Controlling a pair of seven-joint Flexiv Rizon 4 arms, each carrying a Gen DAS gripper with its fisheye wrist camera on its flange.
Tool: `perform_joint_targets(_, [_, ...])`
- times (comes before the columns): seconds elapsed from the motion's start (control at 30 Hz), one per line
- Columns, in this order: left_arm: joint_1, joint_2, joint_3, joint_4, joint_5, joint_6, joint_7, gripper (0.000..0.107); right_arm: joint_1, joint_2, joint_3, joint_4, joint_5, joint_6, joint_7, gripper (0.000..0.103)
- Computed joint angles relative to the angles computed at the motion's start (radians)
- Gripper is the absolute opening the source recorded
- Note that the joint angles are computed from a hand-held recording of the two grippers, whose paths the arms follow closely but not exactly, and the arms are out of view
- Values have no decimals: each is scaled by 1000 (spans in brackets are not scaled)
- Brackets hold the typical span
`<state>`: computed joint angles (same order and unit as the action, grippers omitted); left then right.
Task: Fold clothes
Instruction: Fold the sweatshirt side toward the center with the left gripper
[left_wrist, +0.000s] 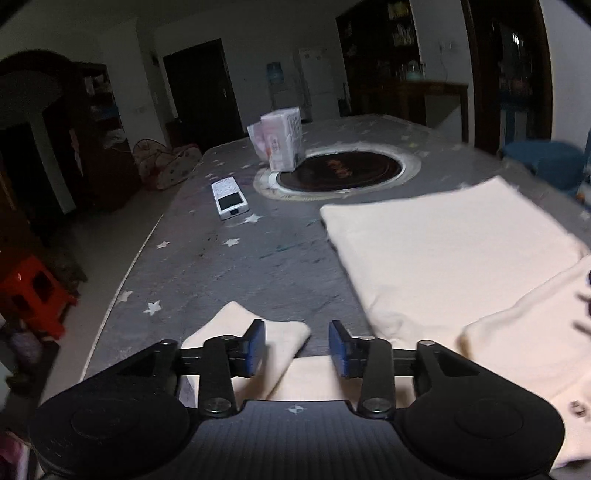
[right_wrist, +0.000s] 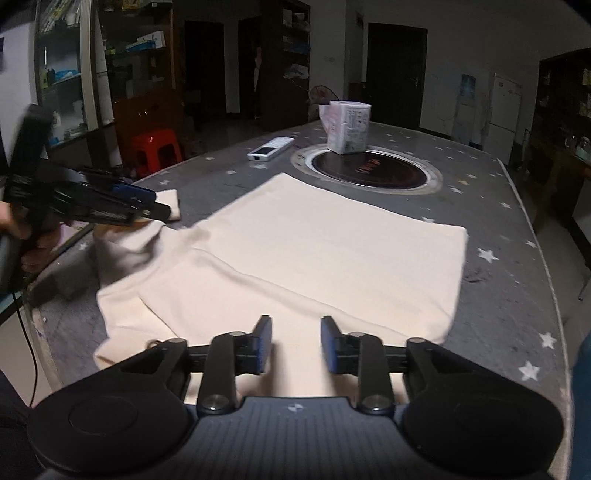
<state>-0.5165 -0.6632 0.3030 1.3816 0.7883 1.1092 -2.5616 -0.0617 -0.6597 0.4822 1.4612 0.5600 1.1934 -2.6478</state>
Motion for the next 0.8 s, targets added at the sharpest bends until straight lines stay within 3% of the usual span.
perform_joint_targets(0.1, [16,-21,-14,-18,-30,-41,35,46,-2,5,12,3,12,-5,-9,29])
perform_joint_targets(0.17, [33,-18,-16,-5,-46,-14,14,45,-5,11,17,8,23,-7,-16,30])
perform_joint_targets(0.27, [58,-11,-20,18,-80,30,-2,18,-4,19,18,14,35,-3,-27,30])
perform_joint_targets(0.37, [59,7,-2,54,-98,86,-46,10,-6,28,19,21,50,8,-37,30])
perform_joint_targets(0.5, [69,51,24,129,-139,251,-130,10,-19,38,25,24,80,15,-48,30])
perform_joint_targets(0.6, [63,75,30,161,-172,365,-122,10,-21,39,18,18,99,16,-34,30])
perform_joint_targets(0.7, [98,84,-34,176,-222,488,-63,9,-17,39,4,12,112,21,1,30])
perform_joint_targets(0.8, [178,76,-177,178,-260,618,24,10,-19,37,-3,7,122,30,34,30])
